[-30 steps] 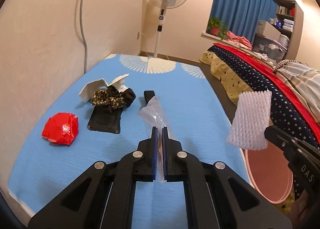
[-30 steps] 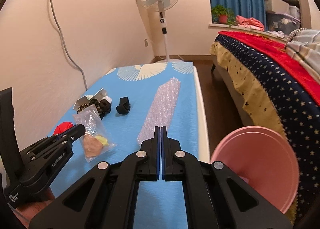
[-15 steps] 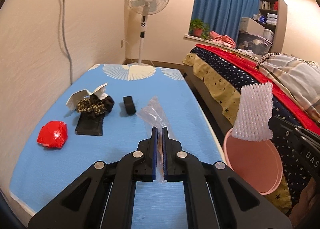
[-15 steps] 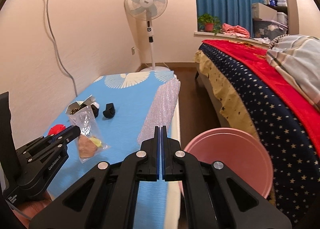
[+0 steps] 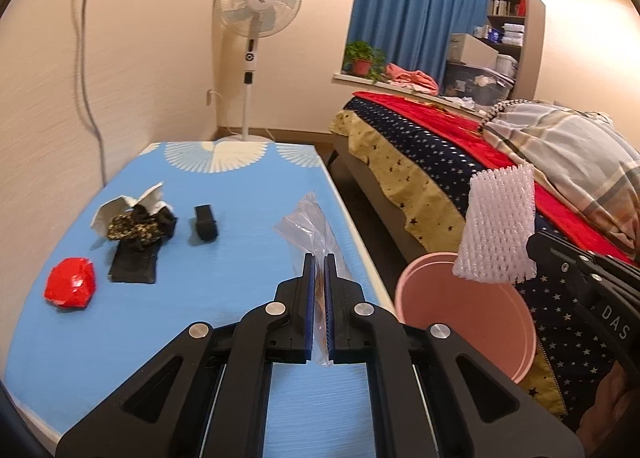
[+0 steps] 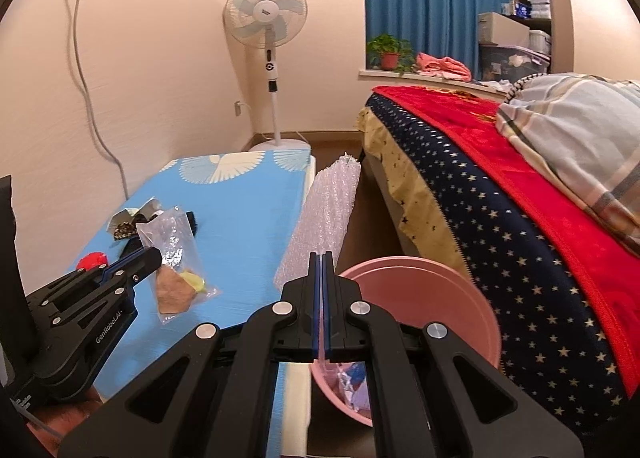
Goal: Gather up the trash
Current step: 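Carry the clear bag and white foam sheet over the pink bin with both tools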
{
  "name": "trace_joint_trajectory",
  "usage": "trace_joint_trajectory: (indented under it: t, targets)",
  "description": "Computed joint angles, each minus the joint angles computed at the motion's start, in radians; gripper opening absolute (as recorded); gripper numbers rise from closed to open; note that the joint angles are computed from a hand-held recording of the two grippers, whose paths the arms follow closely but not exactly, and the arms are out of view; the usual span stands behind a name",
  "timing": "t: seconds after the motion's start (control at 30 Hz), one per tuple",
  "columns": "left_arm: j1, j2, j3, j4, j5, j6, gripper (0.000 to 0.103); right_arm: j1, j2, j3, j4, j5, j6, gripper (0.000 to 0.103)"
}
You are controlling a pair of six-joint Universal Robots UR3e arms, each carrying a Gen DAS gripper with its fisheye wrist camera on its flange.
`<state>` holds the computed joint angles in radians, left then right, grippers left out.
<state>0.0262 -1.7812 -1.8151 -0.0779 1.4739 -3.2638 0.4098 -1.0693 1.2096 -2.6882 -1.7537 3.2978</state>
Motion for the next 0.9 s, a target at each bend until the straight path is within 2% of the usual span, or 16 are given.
trace_joint_trajectory:
  t: [0.9]
  targets:
    - [-0.175, -0.192, 0.247, -0.052, -0.034, 0.008, 0.004, -0.089, -0.122, 0.123, 0.046, -0.113, 0.032, 0.001]
